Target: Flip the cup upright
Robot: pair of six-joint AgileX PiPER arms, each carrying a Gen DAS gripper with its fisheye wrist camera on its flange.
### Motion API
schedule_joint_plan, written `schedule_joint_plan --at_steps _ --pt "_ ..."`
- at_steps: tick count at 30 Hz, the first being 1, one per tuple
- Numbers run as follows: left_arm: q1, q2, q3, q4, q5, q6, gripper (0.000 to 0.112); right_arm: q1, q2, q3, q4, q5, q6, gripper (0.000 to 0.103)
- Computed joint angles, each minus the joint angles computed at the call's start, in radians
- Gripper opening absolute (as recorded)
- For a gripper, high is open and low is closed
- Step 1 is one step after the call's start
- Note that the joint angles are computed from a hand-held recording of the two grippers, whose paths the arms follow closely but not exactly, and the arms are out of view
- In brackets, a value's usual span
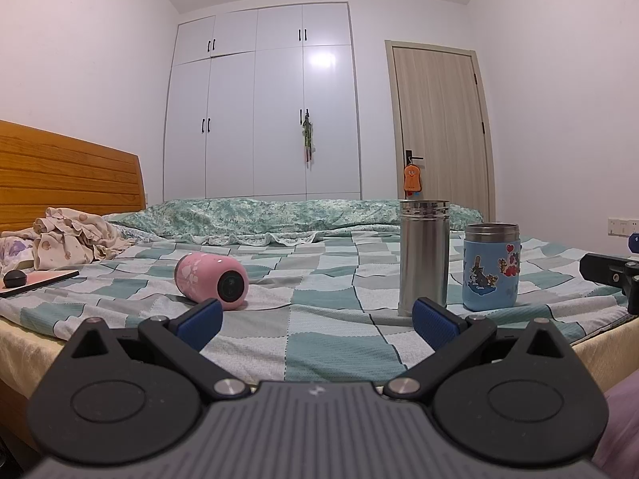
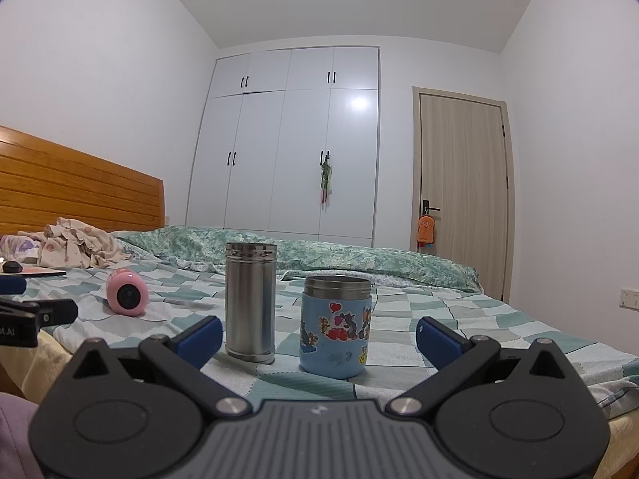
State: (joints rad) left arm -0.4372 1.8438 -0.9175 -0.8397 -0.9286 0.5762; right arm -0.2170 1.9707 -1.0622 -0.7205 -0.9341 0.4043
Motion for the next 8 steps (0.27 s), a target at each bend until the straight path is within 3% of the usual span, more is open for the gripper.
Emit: schedule_joint_plan --at_steps 8 --pt "0.001 -0.006 0.0 0.009 0.004 -0.007 0.103 0.0 0.0 0.0 0.001 0.0 -0.001 0.103"
